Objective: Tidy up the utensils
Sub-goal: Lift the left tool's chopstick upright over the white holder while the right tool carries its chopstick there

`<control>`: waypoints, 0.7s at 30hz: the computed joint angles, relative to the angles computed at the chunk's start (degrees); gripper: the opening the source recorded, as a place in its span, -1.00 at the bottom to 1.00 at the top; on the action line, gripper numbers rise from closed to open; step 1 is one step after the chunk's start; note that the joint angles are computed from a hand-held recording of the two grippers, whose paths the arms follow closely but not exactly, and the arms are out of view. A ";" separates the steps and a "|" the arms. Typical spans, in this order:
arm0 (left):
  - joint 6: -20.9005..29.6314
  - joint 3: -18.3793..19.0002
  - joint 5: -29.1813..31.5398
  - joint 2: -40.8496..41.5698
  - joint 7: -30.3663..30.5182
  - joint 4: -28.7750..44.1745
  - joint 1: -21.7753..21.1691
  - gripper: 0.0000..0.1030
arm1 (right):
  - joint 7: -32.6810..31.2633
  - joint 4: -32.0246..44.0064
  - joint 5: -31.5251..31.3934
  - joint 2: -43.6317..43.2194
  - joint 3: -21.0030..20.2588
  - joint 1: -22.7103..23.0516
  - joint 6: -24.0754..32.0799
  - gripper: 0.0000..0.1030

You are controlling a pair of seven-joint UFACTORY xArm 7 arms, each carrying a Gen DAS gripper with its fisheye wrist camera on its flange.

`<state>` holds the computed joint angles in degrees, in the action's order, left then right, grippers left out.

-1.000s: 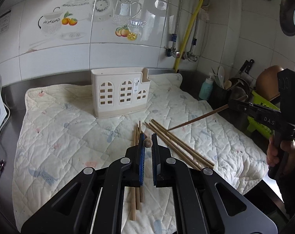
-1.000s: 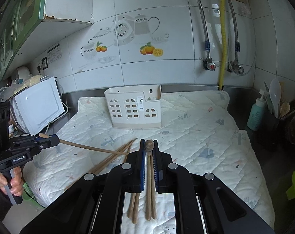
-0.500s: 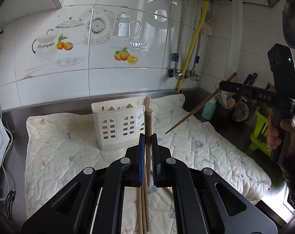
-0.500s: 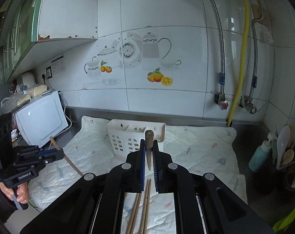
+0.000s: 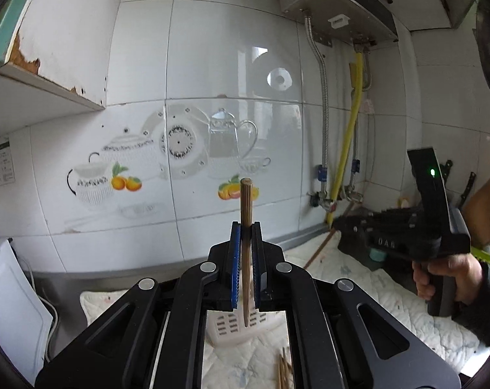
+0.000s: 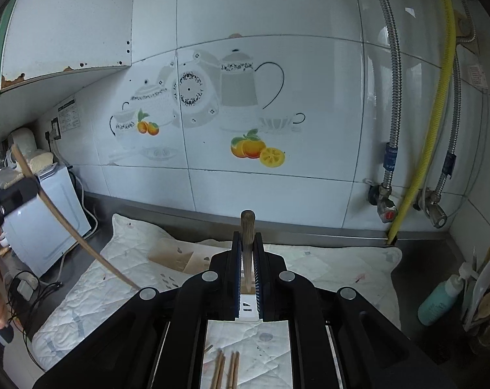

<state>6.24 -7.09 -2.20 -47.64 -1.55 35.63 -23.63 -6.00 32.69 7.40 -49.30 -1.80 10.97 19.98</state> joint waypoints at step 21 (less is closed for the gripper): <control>-6.57 -1.61 2.50 20.16 -5.40 7.99 8.33 -0.90 | -2.08 0.27 1.42 9.13 -0.88 2.12 -4.44 -0.87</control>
